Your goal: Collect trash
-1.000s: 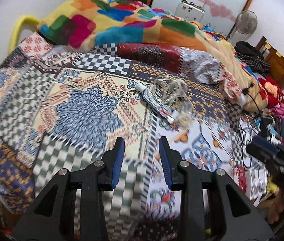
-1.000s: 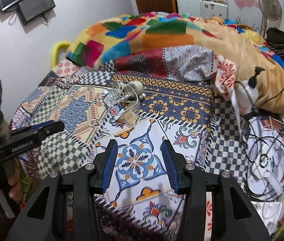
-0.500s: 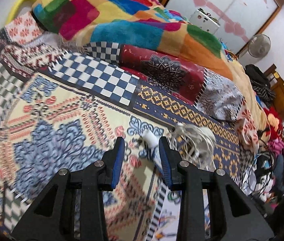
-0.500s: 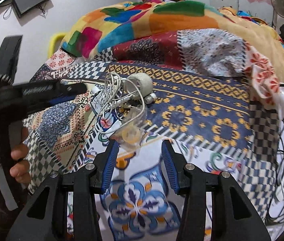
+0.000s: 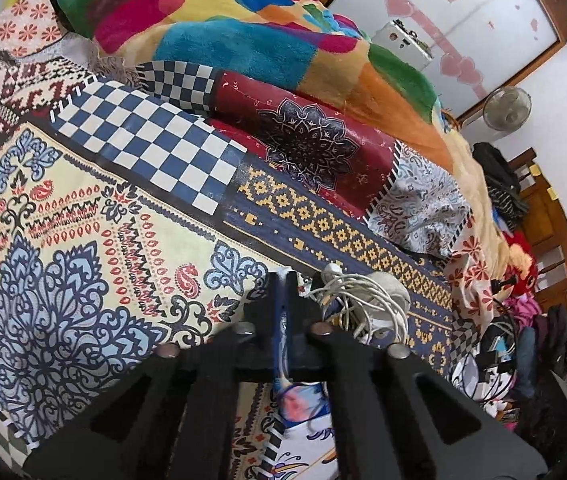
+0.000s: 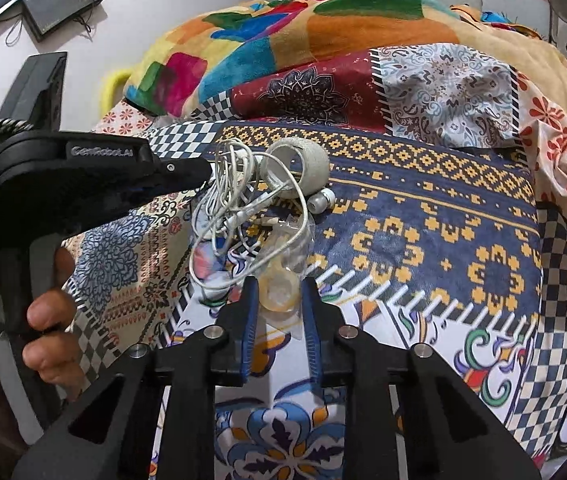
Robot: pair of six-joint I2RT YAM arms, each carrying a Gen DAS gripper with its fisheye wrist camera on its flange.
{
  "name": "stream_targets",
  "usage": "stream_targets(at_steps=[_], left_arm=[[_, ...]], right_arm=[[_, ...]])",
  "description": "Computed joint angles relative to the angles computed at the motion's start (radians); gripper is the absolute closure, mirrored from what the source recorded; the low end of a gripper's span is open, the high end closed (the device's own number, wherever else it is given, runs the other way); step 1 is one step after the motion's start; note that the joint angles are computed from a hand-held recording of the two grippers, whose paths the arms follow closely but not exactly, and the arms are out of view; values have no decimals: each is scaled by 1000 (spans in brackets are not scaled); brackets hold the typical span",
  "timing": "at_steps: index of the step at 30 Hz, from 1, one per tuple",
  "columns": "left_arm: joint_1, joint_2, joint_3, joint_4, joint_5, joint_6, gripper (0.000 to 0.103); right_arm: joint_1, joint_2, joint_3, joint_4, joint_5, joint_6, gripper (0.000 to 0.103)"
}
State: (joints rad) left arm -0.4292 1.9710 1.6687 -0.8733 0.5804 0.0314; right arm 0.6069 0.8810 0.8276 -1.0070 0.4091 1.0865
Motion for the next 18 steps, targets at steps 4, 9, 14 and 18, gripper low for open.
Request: stream_targets(at_steps=[4, 9, 14, 18], left_arm=[[-9, -36, -30, -24, -88, 63, 103], [33, -113, -121, -43, -150, 180, 103], [60, -223, -204, -82, -172, 281, 101], [5, -328, -291, -71, -214, 339, 67]], right_arm=[[105, 0, 35, -101, 53, 90, 93], [266, -3, 59, -248, 100, 229, 94], [397, 1, 82, -373, 130, 374, 94], [439, -23, 87, -438, 131, 449, 94]])
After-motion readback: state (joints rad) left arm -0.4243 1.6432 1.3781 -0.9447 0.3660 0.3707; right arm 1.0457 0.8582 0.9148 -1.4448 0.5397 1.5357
